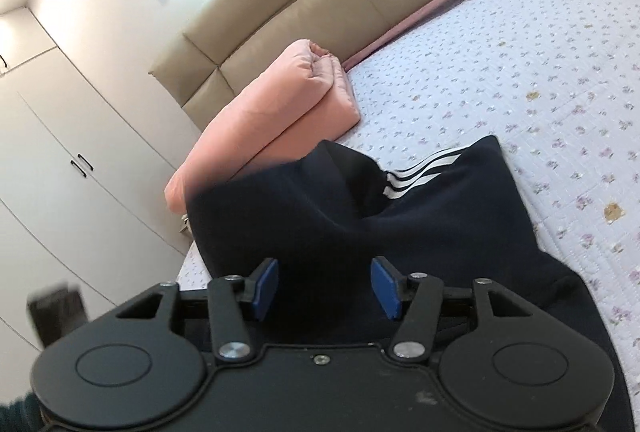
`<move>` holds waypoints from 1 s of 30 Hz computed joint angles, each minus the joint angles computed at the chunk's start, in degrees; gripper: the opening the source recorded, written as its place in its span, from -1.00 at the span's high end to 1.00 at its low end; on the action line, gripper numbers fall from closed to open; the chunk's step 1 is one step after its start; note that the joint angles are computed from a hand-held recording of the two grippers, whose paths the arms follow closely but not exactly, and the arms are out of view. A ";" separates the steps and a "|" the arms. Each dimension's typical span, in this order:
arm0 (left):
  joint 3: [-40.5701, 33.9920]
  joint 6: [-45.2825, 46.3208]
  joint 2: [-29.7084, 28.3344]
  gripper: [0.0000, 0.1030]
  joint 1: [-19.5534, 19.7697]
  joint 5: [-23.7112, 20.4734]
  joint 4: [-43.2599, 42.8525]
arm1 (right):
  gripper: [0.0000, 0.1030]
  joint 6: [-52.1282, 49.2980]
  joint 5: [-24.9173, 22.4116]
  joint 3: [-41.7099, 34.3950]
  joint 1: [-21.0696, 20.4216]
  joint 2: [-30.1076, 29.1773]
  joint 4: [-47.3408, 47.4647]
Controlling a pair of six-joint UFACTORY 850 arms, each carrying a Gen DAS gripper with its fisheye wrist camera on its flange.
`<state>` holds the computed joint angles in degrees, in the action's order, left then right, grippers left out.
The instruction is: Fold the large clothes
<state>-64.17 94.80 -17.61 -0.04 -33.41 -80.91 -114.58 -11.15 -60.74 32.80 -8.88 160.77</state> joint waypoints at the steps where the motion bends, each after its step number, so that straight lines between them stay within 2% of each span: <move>1: 0.86 1.40 0.55 -0.82 0.25 0.74 -1.76 | -0.34 5.31 0.04 -1.04 -0.24 -1.06 -5.26; 3: -0.90 -1.69 -1.23 -0.82 1.29 2.42 -3.82 | -0.34 17.30 0.86 -4.07 -1.06 -3.99 -17.25; 5: -4.95 -9.63 -4.92 -0.82 2.01 2.71 -2.77 | -0.34 28.34 0.97 -8.01 -1.98 -7.90 -29.24; 7: -12.10 -20.56 -11.02 -0.79 2.22 3.74 0.36 | -0.34 37.87 0.22 -12.75 -2.60 -12.52 -41.24; 10: -21.37 -30.29 -17.94 -0.60 2.71 3.66 5.41 | -0.34 53.86 2.52 -21.44 -2.63 -19.89 -59.22; 11: -24.67 -34.06 -20.20 -0.50 2.18 4.76 8.34 | -0.34 59.85 2.28 -24.11 -3.08 -22.13 -65.22; 14: -32.64 -37.70 -25.76 -0.49 1.36 4.76 10.48 | -0.34 77.84 -2.96 -32.77 -4.30 -28.48 -79.88; 15: -35.01 -39.65 -27.15 -0.32 0.97 4.53 12.37 | -0.34 83.84 -3.65 -35.44 -4.31 -30.23 -85.58; 16: -37.98 -41.50 -28.97 0.12 0.52 3.90 14.53 | -0.30 89.83 -4.11 -37.46 -4.03 -31.33 -91.57; 17: -39.11 -40.98 -29.70 0.83 0.01 3.88 14.83 | 0.73 95.79 -2.70 -38.53 -3.33 -31.56 -97.57; 18: -38.58 -39.11 -29.22 0.92 -0.61 6.25 12.74 | 0.87 100.13 0.82 -37.82 -2.40 -30.57 -103.57; 19: -36.57 -35.14 -27.79 0.92 -1.13 9.27 8.26 | 0.87 102.06 3.99 -36.34 -1.68 -28.91 -107.55; 21: -31.52 -24.79 -23.81 0.93 -0.96 12.47 -3.74 | 0.88 103.09 8.36 -31.29 -1.52 -23.99 -108.33; 23: -27.55 -21.48 -21.44 0.93 0.19 13.30 -11.31 | 0.88 109.79 8.44 -26.32 -2.98 -20.01 -110.34; 24: -26.34 -22.85 -21.37 0.93 0.85 12.55 -11.50 | 0.88 115.69 6.40 -24.90 -3.92 -19.28 -114.92; 25: -25.35 -24.44 -21.47 0.93 1.18 12.64 -9.30 | 0.88 120.59 1.97 -24.79 -5.03 -19.63 -120.90; 27: -24.49 -29.09 -21.77 0.91 1.36 12.81 -0.52 | 0.87 123.75 -6.83 -25.65 -6.23 -21.42 -127.59; 28: -24.25 -31.66 -21.80 0.89 1.55 11.78 3.61 | 0.87 122.84 -10.40 -26.23 -6.60 -22.39 -127.34; 29: -23.77 -32.92 -21.50 0.83 1.63 11.51 5.33 | 0.76 120.16 -11.78 -26.10 -6.90 -22.67 -124.70; 30: -23.63 -32.61 -21.36 0.78 1.79 11.00 5.08 | 0.68 115.79 -10.76 -25.10 -7.16 -22.21 -120.24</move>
<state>-87.80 62.19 -38.97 1.75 -22.41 -75.83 1.20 -21.91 -85.84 25.64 -31.09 40.53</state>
